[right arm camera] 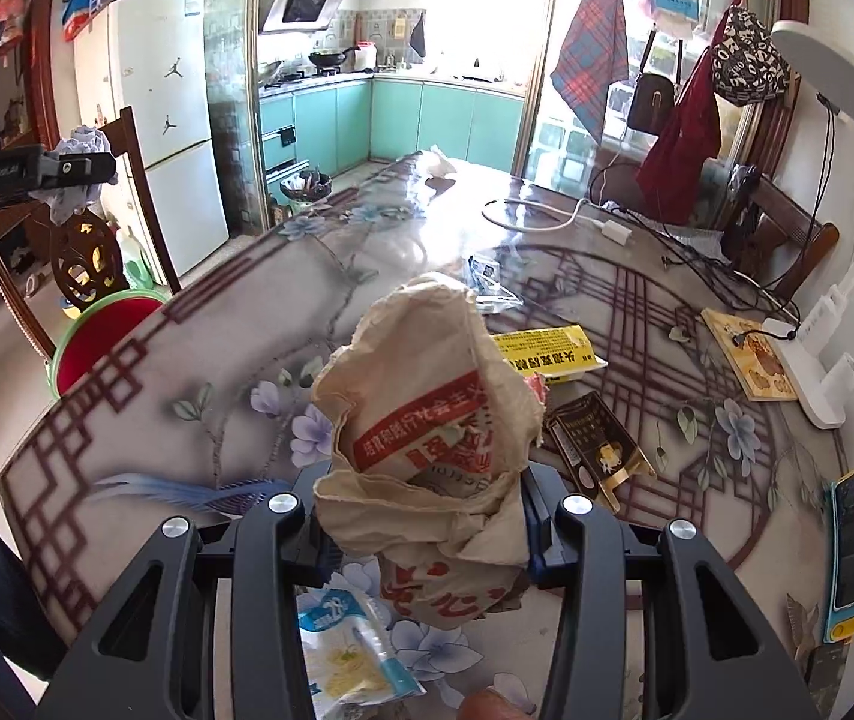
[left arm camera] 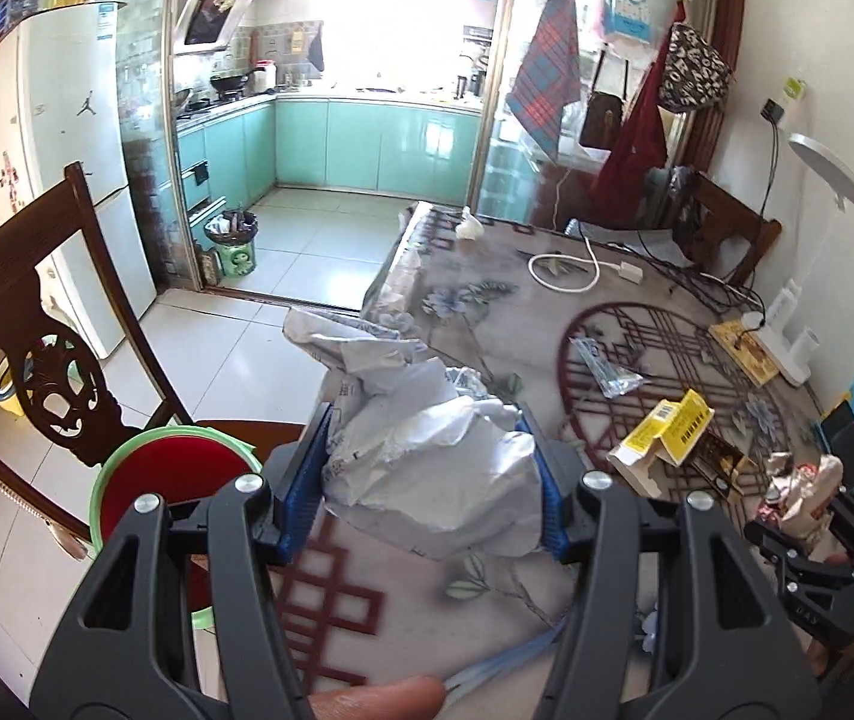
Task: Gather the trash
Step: 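Carry plastic bag and paper bag to the red bucket and open both tools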
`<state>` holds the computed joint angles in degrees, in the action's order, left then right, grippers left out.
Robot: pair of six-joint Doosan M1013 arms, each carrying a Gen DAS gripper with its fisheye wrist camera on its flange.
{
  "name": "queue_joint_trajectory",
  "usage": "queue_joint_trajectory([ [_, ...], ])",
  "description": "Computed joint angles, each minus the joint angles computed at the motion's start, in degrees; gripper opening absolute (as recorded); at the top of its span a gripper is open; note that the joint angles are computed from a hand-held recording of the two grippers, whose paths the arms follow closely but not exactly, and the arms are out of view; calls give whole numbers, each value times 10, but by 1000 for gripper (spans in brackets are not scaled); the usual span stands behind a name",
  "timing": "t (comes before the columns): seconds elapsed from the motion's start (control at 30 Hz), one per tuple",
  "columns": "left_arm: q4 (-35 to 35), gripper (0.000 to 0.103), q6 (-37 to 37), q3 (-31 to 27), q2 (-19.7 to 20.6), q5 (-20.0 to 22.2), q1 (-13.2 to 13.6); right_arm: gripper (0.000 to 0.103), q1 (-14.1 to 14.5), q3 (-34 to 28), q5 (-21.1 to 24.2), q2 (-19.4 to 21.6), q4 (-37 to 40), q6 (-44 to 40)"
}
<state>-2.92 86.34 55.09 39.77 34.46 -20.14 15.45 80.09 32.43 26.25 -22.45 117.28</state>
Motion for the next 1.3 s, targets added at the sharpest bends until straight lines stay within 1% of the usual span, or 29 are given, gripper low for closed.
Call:
queue_joint_trajectory([
  [0.07,10,56,-24,-3,-1,-1,8,43,3,1,-1,-1,0,4],
  [0.17,4,56,-37,-11,0,7,21,43,8,-1,0,0,7,-1],
  [0.27,20,56,-61,-14,0,7,31,43,16,-8,2,6,9,-12],
  [0.37,24,56,-73,-21,3,12,40,43,22,-20,4,14,27,-30],
  [0.47,31,56,-80,-37,13,26,46,43,29,-36,8,24,45,-55],
  [0.67,57,56,-117,-85,41,70,60,43,40,-76,17,47,80,-105],
  [0.8,76,56,-143,-119,65,107,71,43,49,-116,26,68,101,-143],
  [0.97,93,56,-166,-145,87,146,87,43,60,-175,39,99,130,-192],
  [1.13,102,56,-151,-167,111,191,99,43,71,-238,62,136,162,-237],
  [1.3,100,56,-128,-195,140,239,109,43,80,-279,83,162,187,-268],
])
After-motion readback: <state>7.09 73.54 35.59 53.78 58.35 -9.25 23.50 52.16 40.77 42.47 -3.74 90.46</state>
